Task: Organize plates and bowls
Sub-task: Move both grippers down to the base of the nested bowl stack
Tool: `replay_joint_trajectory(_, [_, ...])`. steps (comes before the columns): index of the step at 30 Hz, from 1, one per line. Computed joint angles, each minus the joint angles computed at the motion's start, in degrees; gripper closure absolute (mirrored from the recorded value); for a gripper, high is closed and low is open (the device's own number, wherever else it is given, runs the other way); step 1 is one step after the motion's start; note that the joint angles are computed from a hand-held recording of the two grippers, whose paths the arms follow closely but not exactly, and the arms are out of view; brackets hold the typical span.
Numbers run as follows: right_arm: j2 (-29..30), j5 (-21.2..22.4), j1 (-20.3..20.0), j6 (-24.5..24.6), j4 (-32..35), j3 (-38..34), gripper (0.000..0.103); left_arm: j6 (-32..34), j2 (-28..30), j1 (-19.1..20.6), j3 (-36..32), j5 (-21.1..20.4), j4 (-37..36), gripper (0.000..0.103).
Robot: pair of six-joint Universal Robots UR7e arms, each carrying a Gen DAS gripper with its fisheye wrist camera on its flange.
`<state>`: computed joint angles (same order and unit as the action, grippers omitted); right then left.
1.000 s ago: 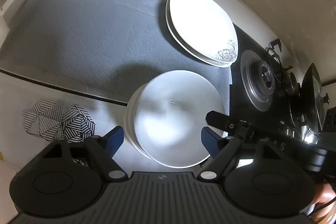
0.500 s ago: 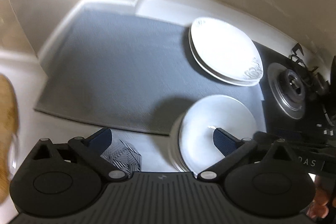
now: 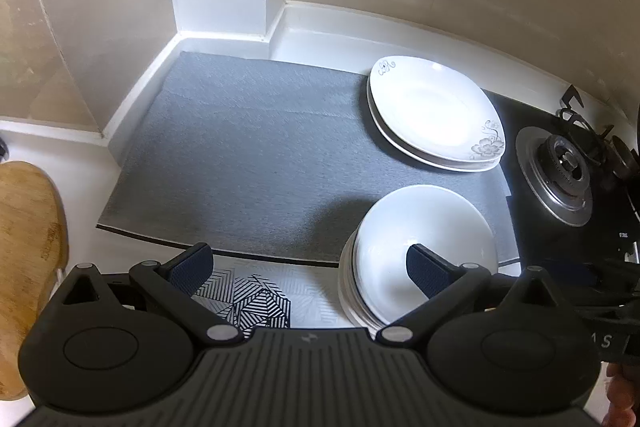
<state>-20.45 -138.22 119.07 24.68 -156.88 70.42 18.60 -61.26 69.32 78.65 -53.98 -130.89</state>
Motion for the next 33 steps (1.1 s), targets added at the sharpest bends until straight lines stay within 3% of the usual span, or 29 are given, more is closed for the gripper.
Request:
replay_joint_trajectory(19, [0.98,-1.36,1.55,-1.61,-4.72,1.45,0.022,3.67,-2.28,0.28,4.7,1.57,-4.77,0.0])
replay_joint_trajectory(33, [0.87,-2.01,1.0,1.12,-4.63,2.25,0.02,4.4,-0.45,1.36,4.35,1.44,-5.56,0.0])
